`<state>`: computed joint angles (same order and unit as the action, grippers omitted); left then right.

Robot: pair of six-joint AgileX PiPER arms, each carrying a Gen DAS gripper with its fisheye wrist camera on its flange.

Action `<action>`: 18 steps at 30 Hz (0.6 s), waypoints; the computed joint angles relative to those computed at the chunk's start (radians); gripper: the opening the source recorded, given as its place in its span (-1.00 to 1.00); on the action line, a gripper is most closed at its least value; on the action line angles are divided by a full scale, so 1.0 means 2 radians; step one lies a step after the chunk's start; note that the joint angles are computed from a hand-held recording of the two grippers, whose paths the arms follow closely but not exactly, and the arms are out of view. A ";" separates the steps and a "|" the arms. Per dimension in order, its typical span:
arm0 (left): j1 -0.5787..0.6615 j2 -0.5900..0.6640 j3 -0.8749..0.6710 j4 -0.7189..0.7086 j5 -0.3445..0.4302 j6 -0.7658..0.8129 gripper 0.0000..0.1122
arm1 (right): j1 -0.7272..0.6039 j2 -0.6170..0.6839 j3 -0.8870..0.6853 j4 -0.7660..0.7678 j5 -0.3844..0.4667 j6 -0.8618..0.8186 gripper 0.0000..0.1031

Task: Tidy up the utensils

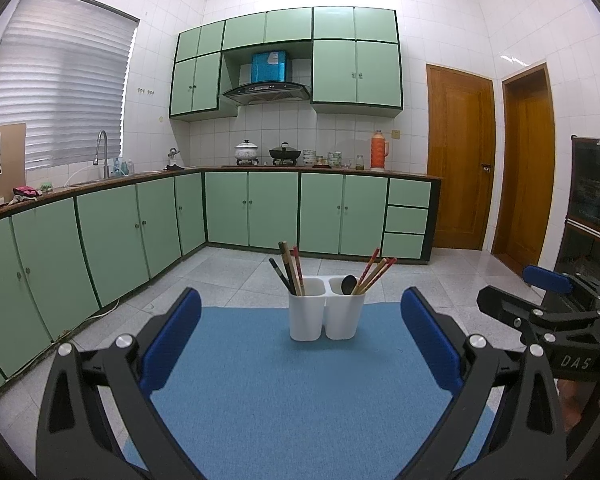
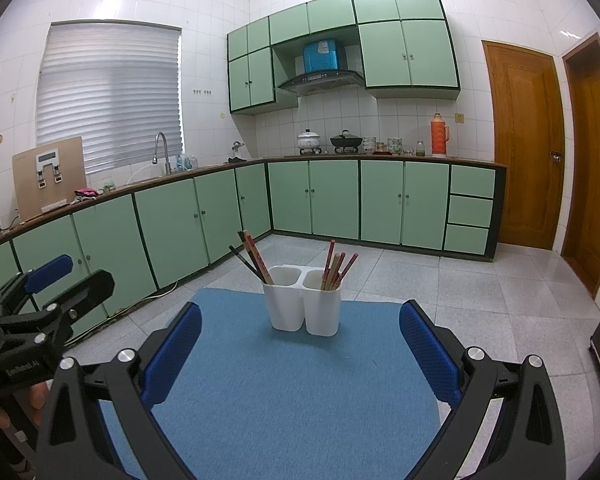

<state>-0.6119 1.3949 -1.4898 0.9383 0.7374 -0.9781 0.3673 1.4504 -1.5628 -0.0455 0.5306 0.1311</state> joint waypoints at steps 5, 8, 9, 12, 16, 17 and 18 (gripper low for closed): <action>0.000 0.004 -0.002 0.001 0.002 -0.004 0.73 | 0.002 -0.002 0.006 -0.003 -0.004 0.003 0.88; 0.001 0.008 -0.009 -0.004 0.004 0.003 0.73 | 0.000 -0.001 0.004 0.000 -0.003 0.000 0.88; 0.000 0.008 -0.010 -0.004 0.005 0.003 0.73 | 0.000 -0.001 0.004 0.001 -0.003 0.000 0.88; 0.001 0.007 -0.008 -0.004 0.004 0.002 0.73 | 0.001 -0.001 0.005 -0.002 -0.003 0.002 0.88; 0.000 0.008 -0.009 -0.003 0.006 0.002 0.73 | 0.000 0.000 0.002 0.001 -0.002 0.000 0.88; 0.000 0.008 -0.008 -0.002 0.006 0.001 0.73 | 0.000 0.000 0.002 0.001 -0.001 -0.001 0.88; 0.000 0.009 -0.009 -0.003 0.006 0.002 0.73 | 0.002 0.000 0.003 -0.002 -0.001 0.003 0.88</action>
